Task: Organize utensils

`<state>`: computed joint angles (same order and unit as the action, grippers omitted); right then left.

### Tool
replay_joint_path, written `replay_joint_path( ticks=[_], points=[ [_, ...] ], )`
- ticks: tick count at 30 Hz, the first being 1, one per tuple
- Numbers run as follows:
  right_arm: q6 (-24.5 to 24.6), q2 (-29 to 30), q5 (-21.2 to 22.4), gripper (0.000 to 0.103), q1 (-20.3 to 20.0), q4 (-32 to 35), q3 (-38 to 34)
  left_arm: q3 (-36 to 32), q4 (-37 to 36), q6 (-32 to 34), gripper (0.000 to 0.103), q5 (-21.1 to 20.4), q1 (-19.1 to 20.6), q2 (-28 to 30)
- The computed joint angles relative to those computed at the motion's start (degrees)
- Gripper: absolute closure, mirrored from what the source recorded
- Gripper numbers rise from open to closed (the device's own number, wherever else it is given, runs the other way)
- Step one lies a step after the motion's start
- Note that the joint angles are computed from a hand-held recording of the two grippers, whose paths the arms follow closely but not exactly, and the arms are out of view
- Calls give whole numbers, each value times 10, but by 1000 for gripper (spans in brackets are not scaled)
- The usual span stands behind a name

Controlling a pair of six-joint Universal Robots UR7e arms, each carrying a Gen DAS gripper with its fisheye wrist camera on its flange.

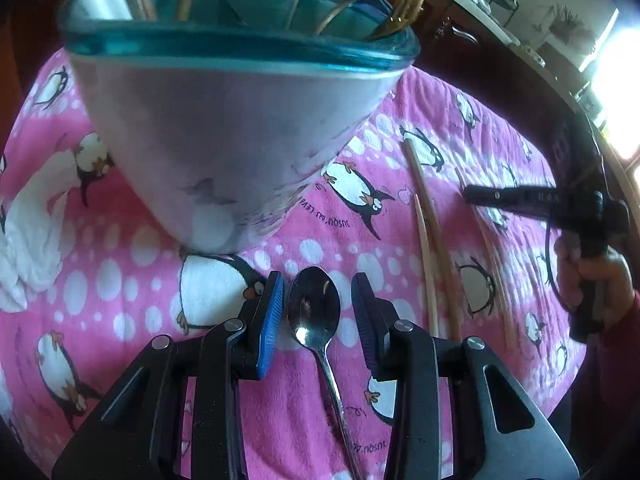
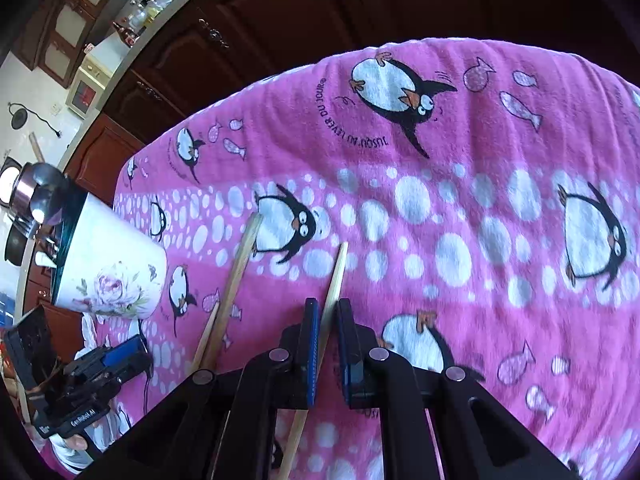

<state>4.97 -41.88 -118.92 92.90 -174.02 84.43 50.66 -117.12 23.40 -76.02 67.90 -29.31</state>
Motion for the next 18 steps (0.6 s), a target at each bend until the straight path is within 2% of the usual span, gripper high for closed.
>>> replay_joint_path(
  ticks=[2,5,7,10,12,18],
  points=[
    [2,4,-4,96,0,15,-13,-1,-2,6,78,9,-2,2],
    [-9,20,-34,96,8,39,-42,-4,5,8,79,9,-1,2],
    [-35,35,-68,96,17,46,-62,3,-2,12,98,12,-2,-4],
    [-69,49,-96,99,29,16,-69,21,-13,16,100,12,-3,-19],
    [-86,44,-87,99,36,-31,-49,36,-24,21,101,15,-3,-29],
    [-86,16,-75,99,46,-90,8,72,-50,21,101,16,-3,-58]
  ],
)
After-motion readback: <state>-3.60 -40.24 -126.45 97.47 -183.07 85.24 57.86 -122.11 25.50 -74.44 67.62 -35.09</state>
